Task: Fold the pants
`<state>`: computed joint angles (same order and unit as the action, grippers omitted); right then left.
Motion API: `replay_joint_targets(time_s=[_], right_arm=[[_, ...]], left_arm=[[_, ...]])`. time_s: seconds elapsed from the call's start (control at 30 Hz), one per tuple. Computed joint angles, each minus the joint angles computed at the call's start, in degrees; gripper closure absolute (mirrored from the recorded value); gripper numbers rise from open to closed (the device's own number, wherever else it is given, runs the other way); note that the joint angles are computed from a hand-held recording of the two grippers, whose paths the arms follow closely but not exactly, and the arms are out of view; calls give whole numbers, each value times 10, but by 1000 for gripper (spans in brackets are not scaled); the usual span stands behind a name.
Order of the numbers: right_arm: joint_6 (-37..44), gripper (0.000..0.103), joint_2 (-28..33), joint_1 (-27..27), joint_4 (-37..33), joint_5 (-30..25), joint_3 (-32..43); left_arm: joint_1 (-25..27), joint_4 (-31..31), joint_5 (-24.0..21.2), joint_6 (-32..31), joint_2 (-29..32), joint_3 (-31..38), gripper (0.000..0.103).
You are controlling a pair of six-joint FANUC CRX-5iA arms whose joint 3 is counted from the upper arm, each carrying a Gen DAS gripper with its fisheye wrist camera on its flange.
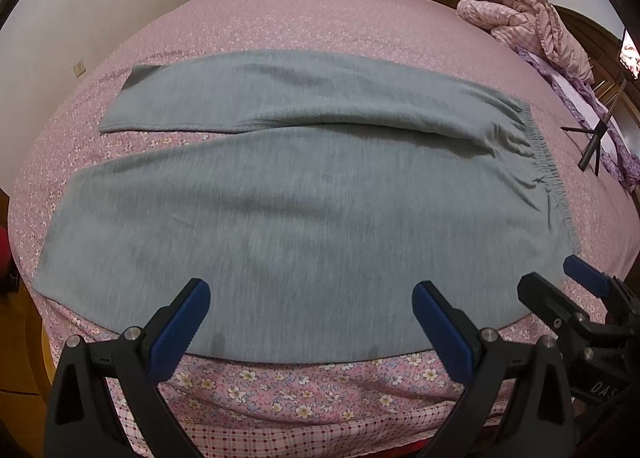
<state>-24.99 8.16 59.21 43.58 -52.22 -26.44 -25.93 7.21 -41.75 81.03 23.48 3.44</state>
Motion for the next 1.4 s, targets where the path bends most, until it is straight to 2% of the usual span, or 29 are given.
replay_joint_targets(time_s=[1.4], right_arm=[[2,0,3,-1,-12,6,4]], left_arm=[[1,-2,-11,3,5,6,0]])
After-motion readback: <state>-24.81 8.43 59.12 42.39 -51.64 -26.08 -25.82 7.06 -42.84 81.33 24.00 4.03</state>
